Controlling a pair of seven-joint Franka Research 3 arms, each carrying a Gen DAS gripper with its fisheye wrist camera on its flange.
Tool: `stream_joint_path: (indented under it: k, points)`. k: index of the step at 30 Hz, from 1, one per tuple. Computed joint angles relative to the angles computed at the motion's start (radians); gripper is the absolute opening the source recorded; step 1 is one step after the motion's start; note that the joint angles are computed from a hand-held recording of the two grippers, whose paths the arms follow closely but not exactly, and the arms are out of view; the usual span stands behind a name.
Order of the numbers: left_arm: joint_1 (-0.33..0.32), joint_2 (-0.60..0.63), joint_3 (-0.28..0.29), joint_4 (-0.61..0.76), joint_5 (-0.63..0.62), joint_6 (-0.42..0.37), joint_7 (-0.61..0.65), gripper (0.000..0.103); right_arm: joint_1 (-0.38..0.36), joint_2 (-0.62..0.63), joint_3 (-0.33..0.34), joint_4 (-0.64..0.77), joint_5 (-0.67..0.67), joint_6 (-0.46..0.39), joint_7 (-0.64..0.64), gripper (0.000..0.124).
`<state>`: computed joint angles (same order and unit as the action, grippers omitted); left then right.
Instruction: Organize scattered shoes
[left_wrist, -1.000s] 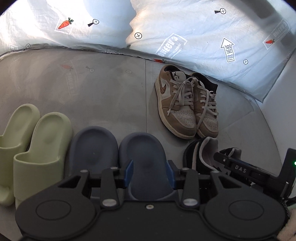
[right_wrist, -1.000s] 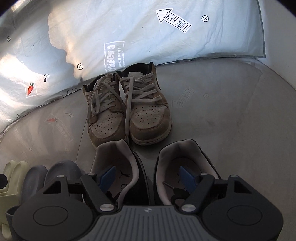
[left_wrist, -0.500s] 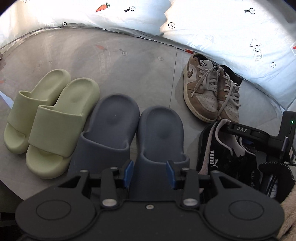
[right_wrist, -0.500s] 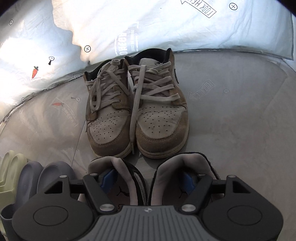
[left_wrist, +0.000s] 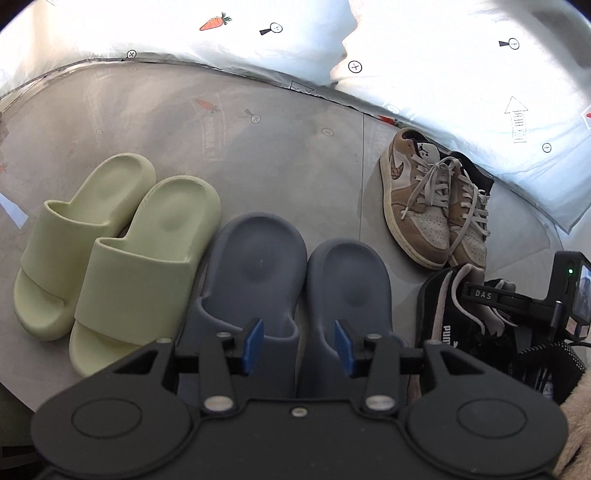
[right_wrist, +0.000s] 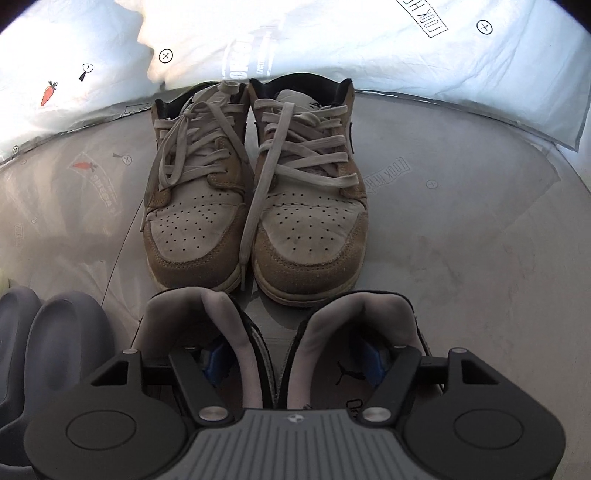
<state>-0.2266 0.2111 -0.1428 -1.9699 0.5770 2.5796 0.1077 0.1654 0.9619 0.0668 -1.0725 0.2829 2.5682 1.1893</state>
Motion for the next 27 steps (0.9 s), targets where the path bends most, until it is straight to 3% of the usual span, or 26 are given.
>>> stream_joint_path:
  k: [1, 3, 8, 11, 13, 15, 17, 20, 23, 27]
  points:
    - [0.006, -0.004, 0.000, -0.013, -0.009, 0.016, 0.006, 0.044, -0.001, -0.007, 0.000, -0.012, 0.007, 0.009, 0.011, 0.056]
    - [0.019, -0.006, -0.002, -0.033, -0.033, 0.040, 0.026, 0.044, 0.000, -0.031, 0.001, -0.055, 0.025, 0.039, 0.041, 0.036]
    - [0.035, -0.009, 0.008, -0.066, -0.045, 0.092, 0.060, 0.044, -0.015, -0.113, 0.037, -0.232, 0.076, 0.223, 0.027, 0.032]
    - [0.038, -0.008, 0.015, -0.073, -0.031, 0.111, 0.069, 0.044, -0.060, -0.174, 0.111, -0.364, 0.132, 0.392, -0.063, 0.031]
    - [0.040, -0.002, 0.017, -0.069, -0.026, 0.119, 0.077, 0.044, -0.113, -0.208, 0.187, -0.447, 0.171, 0.521, -0.139, 0.031]
    - [0.038, 0.004, 0.020, -0.062, -0.022, 0.123, 0.076, 0.044, -0.208, -0.229, 0.312, -0.526, 0.199, 0.659, -0.208, 0.031]
    - [0.031, 0.008, 0.026, -0.054, -0.005, 0.126, 0.060, 0.044, -0.331, -0.234, 0.458, -0.605, 0.161, 0.793, -0.242, 0.031]
    - [0.019, 0.023, 0.029, -0.025, 0.019, 0.119, 0.046, 0.044, -0.464, -0.243, 0.585, -0.708, 0.059, 0.955, -0.215, 0.030]
    - [-0.002, 0.044, 0.032, 0.019, 0.051, 0.093, 0.030, 0.044, -0.552, -0.246, 0.649, -0.769, -0.031, 1.065, -0.144, 0.030]
    - [-0.047, 0.075, 0.038, 0.097, 0.114, 0.035, -0.029, 0.044, -0.617, -0.219, 0.670, -0.770, -0.159, 1.166, -0.061, 0.031]
